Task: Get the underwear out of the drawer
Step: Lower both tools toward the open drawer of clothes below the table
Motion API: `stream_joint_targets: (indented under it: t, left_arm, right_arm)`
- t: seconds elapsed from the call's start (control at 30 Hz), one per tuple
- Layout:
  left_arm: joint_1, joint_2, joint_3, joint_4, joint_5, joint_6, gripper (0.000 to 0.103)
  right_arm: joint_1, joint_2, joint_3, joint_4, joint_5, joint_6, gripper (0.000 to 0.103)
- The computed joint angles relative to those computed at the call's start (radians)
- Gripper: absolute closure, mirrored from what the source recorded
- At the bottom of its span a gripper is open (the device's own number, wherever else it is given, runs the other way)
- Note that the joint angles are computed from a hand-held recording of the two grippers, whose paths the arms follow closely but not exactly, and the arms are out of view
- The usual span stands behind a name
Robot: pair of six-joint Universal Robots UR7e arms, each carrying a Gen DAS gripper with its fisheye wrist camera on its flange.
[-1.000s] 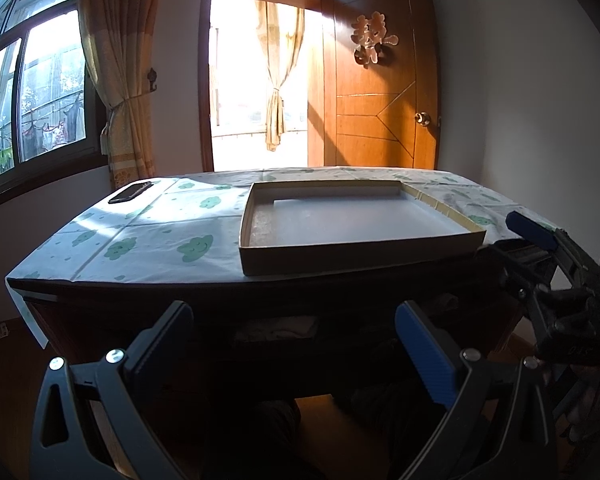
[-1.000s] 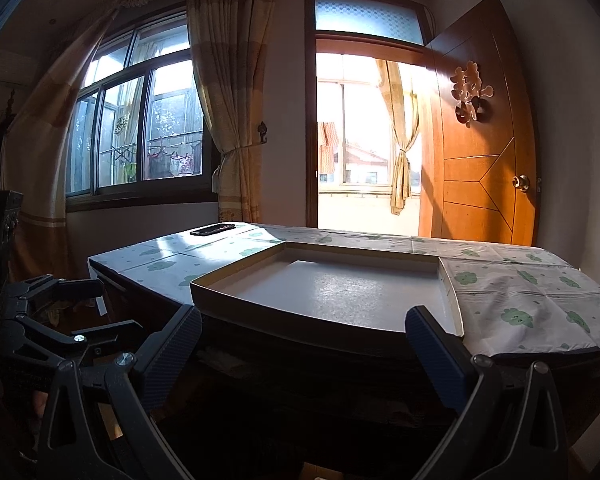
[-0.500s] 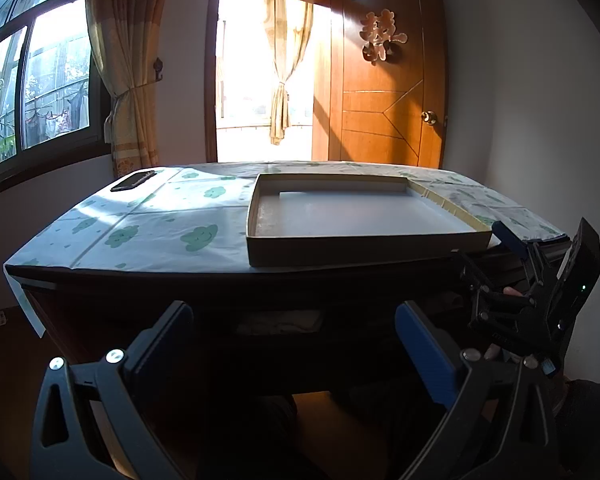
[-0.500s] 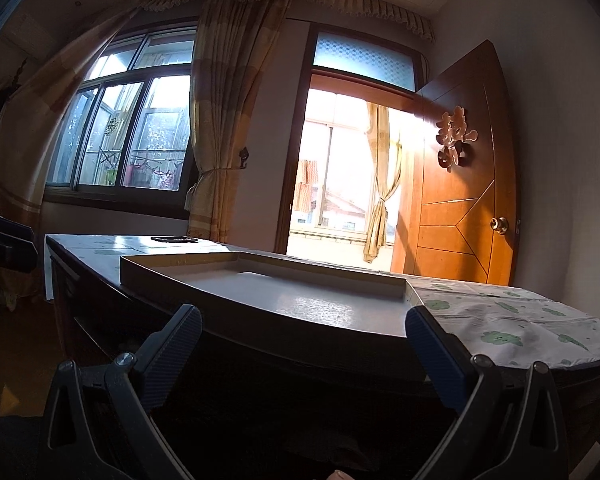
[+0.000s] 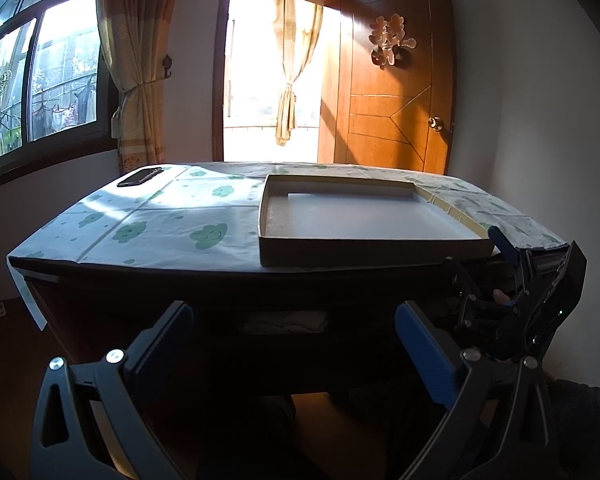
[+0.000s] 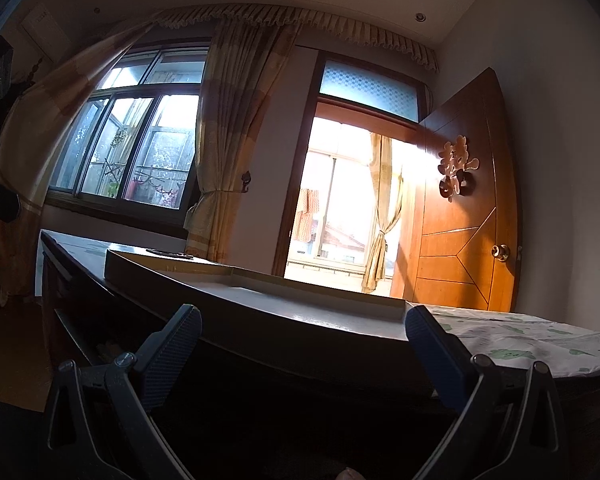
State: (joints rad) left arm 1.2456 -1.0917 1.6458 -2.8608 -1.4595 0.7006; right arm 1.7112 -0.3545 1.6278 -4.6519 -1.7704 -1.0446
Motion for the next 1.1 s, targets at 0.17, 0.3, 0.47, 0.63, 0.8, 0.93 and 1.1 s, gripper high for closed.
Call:
stream_joint_targets:
  t: [0.17,0.3,0.47,0.63,0.8,0.93,1.1]
  left_arm:
    - [0.000,-0.001,0.004,-0.001,0.001,0.007,0.000]
    - [0.000,-0.002,0.006,0.002,0.000,0.006,0.000]
    - [-0.001,-0.002,0.005,0.003,-0.002,0.006,0.000]
    - [0.000,0.001,0.003,0.004,-0.002,0.003,0.000]
    - [0.000,0.001,0.003,0.005,-0.002,0.005,0.000]
    - [0.001,0.001,0.002,0.006,-0.003,0.004,0.000]
    - [0.001,0.001,0.003,0.008,0.001,0.007,0.000]
  right_arm:
    - [-0.008,0.009,-0.009,-0.004,0.017,-0.051,0.000]
    - [-0.006,0.002,-0.007,0.007,0.006,-0.075,0.000]
    - [-0.001,-0.002,0.001,0.013,-0.014,-0.074,0.000]
    - [0.008,-0.007,0.024,0.007,-0.038,-0.057,0.000]
    - [0.015,-0.012,0.044,0.001,-0.072,-0.039,0.000]
    - [0.021,-0.015,0.055,-0.007,-0.085,-0.036,0.000]
    - [0.030,-0.017,0.065,-0.004,-0.117,-0.044,0.000]
